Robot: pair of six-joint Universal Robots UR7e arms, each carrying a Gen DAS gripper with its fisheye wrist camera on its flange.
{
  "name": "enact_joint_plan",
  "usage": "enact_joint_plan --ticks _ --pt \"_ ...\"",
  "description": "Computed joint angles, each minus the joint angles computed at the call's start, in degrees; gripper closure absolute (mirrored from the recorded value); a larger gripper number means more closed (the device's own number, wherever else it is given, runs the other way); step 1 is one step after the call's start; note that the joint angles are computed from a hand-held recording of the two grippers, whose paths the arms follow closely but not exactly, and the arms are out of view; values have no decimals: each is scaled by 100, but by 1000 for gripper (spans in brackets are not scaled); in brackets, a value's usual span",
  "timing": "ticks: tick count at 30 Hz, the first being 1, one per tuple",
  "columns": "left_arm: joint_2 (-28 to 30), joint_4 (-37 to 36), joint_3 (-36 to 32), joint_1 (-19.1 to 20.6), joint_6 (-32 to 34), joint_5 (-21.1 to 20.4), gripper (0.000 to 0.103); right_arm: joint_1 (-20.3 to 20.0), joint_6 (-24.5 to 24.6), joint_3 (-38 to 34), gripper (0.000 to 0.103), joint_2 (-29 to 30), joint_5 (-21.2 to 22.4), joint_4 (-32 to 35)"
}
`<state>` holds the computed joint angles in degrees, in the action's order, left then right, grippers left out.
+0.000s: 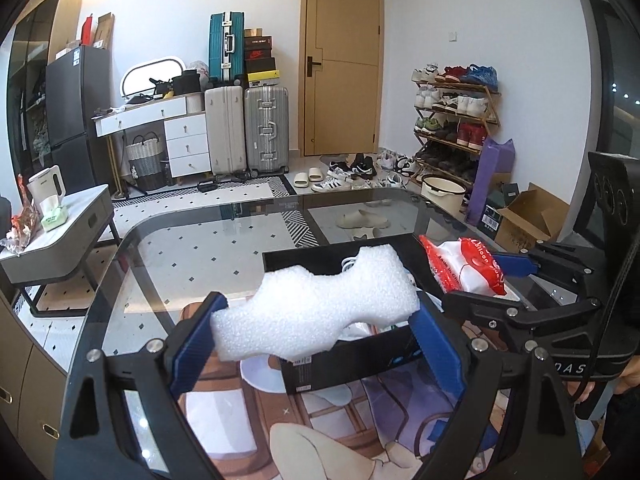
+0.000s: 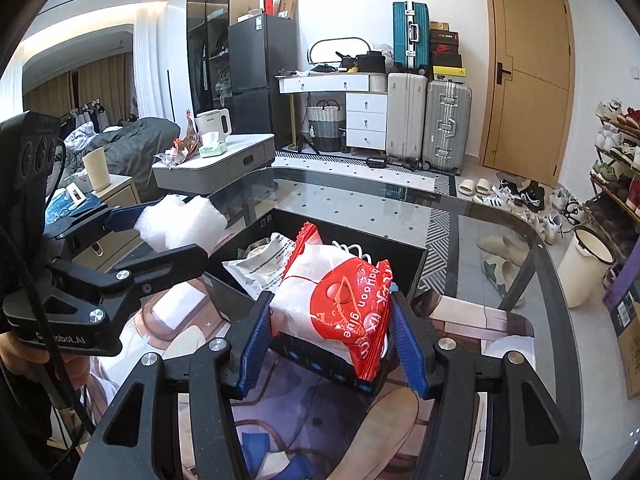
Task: Organize soft objects
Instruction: 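Carry the glue bag and foam block over the black box and lower them in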
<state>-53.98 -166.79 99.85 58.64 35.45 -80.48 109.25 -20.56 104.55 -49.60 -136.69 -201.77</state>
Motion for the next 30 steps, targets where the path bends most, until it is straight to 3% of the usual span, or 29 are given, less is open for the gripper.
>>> enact_joint_plan --ticks 17,30 --pt "485 188 -436 -36 46 180 12 -259 -295 -492 46 252 18 480" --pt "693 629 -776 45 8 39 12 -443 -370 -840 46 278 87 1300"
